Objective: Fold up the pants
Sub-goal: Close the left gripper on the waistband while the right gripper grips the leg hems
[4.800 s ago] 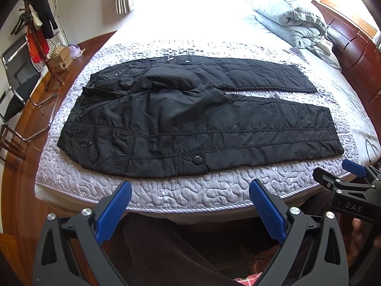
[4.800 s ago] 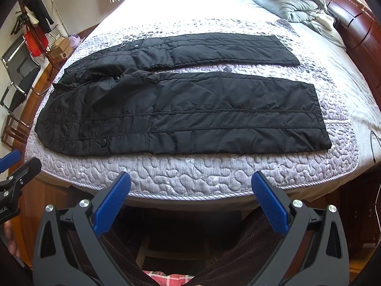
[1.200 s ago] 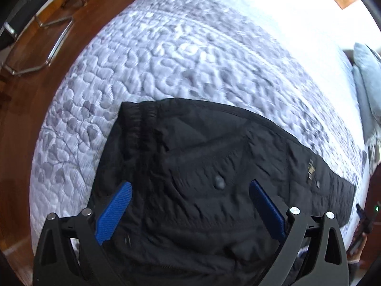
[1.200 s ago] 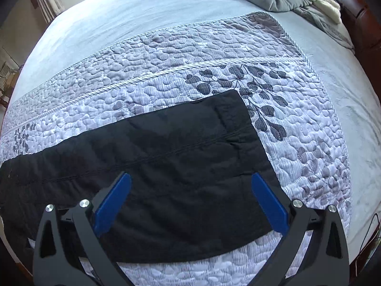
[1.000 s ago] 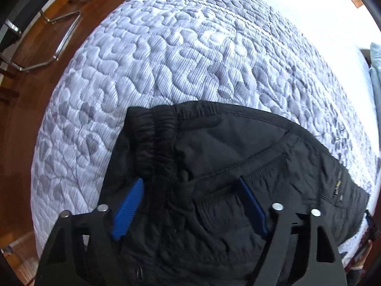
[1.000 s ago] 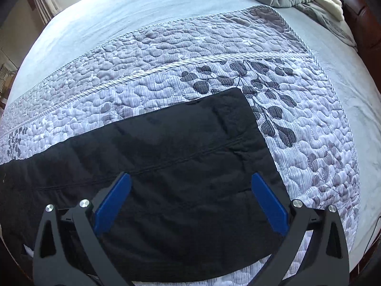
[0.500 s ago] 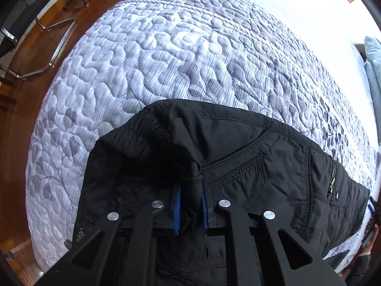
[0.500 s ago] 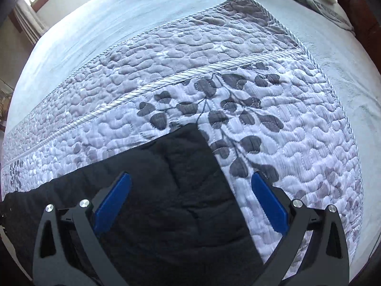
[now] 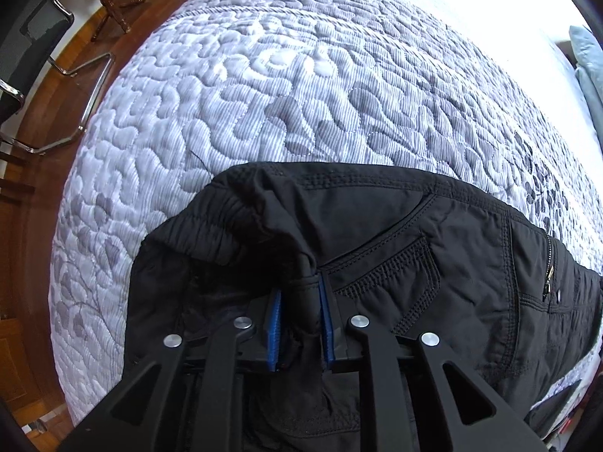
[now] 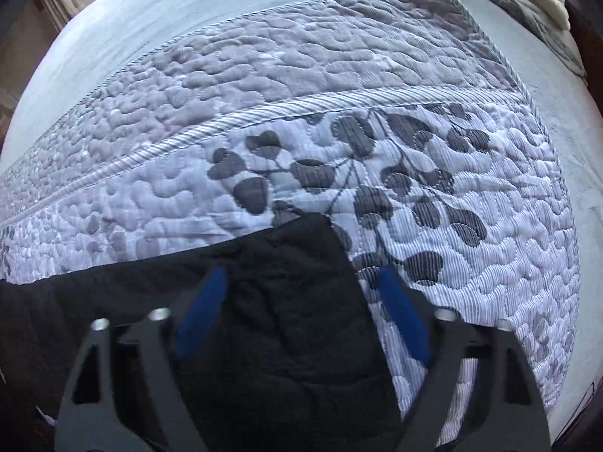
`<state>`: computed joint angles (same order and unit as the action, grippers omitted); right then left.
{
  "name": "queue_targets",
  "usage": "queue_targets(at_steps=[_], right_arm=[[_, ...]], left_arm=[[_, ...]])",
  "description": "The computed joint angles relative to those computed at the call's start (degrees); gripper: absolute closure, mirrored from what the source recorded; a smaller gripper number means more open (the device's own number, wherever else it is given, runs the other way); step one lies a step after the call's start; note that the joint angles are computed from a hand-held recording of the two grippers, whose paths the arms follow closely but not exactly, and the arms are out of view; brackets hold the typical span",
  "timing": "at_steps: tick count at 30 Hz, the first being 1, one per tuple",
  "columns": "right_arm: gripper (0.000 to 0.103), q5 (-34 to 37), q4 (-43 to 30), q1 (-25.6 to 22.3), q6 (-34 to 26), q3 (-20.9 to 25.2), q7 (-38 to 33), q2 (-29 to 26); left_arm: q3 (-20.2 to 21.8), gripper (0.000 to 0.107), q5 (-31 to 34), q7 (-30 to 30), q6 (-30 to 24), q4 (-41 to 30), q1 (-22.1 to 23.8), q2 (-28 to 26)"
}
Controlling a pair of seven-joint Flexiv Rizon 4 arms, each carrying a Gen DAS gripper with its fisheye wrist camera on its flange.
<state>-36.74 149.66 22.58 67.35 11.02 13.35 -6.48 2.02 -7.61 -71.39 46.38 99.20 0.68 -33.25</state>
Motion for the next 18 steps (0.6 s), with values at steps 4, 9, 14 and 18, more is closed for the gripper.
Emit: queue_targets(at_steps=[4,9,14,18], right_arm=[[0.088,2.16,-1.78,1.44,-2.66,1.75,-1.38,1.06],[0.093,0.81,-3.92,4.34,-12.90,4.69,-0.02,5.42],[0.093,-1.05,-2.68,4.68,-19.03,8.46,2.12,15.13],[0.093,-1.32,-4.13,6.91,-26.24,13.39,4.79,21.25]], left_arm=[[0.04,0.090,0.54,0.83,3.37,2.13,-0.11,0.63],[-0.59,0.096,0.94,2.47,9.33,6.74,-0.79,3.44],[-3.86,0.098,-4.07,7.19,16.30,14.27,0.91,8.70],[-10.52,0.098,-19.18,20.21,20.84,23.02,5.99,16.08]])
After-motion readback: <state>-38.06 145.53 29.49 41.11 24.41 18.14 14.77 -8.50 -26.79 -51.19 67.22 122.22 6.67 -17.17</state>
